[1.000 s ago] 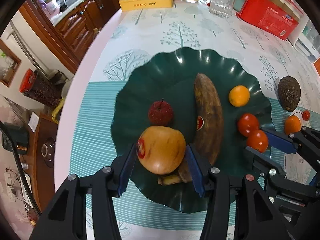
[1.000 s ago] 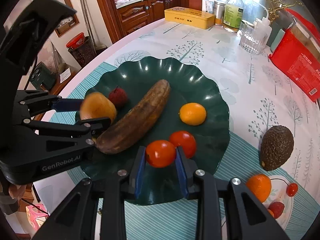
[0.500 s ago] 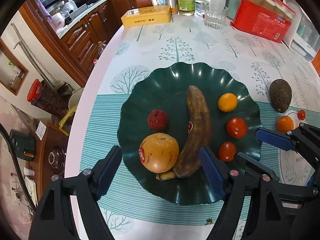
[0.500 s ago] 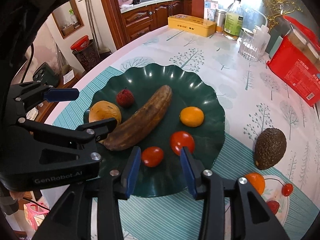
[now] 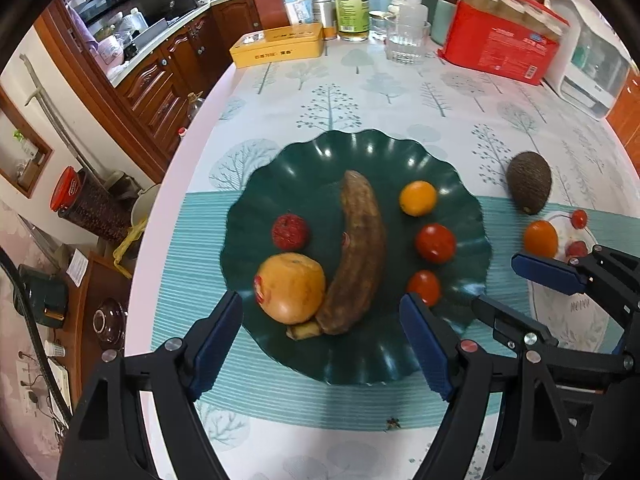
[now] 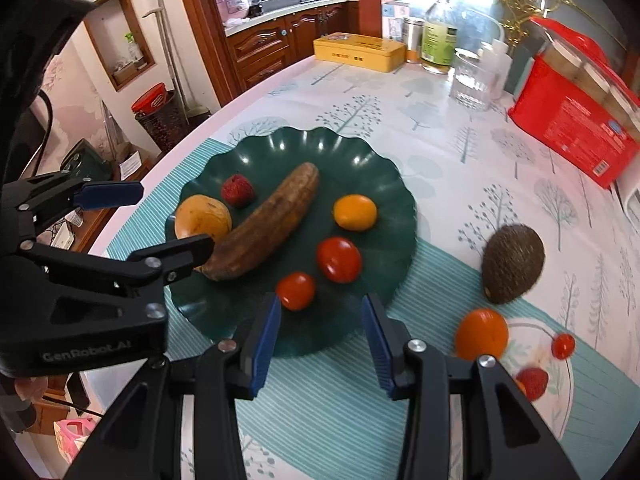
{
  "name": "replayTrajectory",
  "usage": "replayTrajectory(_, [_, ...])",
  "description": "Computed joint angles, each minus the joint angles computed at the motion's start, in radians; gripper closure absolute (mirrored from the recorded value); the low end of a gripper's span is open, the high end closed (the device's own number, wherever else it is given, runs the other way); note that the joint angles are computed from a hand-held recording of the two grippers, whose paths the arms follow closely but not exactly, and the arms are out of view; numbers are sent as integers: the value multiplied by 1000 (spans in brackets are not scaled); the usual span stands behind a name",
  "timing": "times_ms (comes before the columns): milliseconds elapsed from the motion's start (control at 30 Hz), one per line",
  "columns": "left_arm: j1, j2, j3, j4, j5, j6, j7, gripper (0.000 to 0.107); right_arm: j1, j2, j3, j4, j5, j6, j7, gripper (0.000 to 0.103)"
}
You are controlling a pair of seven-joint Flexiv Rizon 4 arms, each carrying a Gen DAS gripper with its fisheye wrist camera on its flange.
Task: Organize fruits
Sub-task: 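Withdraw both tools from the green plate toward the white plate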
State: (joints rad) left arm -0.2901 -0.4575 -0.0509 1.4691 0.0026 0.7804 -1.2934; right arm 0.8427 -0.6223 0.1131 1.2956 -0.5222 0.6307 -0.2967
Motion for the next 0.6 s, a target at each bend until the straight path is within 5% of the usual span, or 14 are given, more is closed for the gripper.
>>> replayTrajectory(600, [-43,97,-82,160,-101,22,113,26,3,269,85,359,-77,-89,363,60])
